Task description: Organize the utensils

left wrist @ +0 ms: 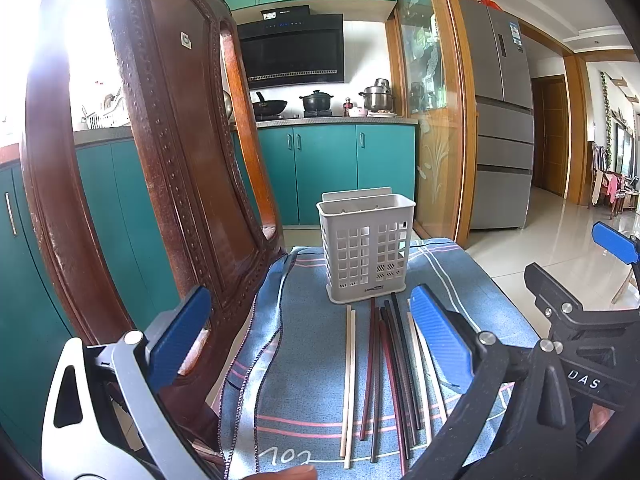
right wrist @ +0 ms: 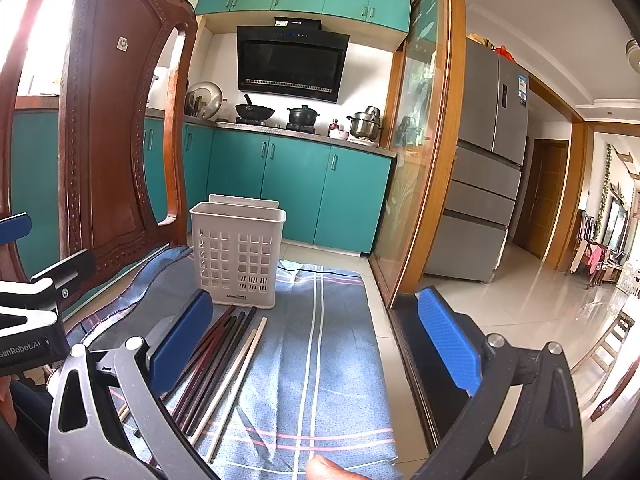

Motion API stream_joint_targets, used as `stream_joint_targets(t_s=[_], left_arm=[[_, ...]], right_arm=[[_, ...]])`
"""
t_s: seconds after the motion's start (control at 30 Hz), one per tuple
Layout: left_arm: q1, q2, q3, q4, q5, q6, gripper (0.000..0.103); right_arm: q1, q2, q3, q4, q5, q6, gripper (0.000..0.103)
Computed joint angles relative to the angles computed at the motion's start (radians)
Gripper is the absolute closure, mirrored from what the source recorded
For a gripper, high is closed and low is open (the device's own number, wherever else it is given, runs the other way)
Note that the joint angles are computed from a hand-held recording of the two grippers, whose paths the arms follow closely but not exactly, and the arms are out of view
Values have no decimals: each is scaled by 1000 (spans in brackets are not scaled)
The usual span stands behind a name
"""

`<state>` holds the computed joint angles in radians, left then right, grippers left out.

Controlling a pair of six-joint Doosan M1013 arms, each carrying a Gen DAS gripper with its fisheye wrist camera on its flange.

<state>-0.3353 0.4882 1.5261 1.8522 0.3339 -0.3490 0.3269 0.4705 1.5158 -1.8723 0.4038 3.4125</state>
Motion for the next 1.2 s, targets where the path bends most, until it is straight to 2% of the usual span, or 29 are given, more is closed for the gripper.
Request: stream_joint_targets(t_s=[1.2], left_arm=[[1,4,-5,-29,-3,31,3]], right_arm=[[5,5,-6,22,1,-30,3]])
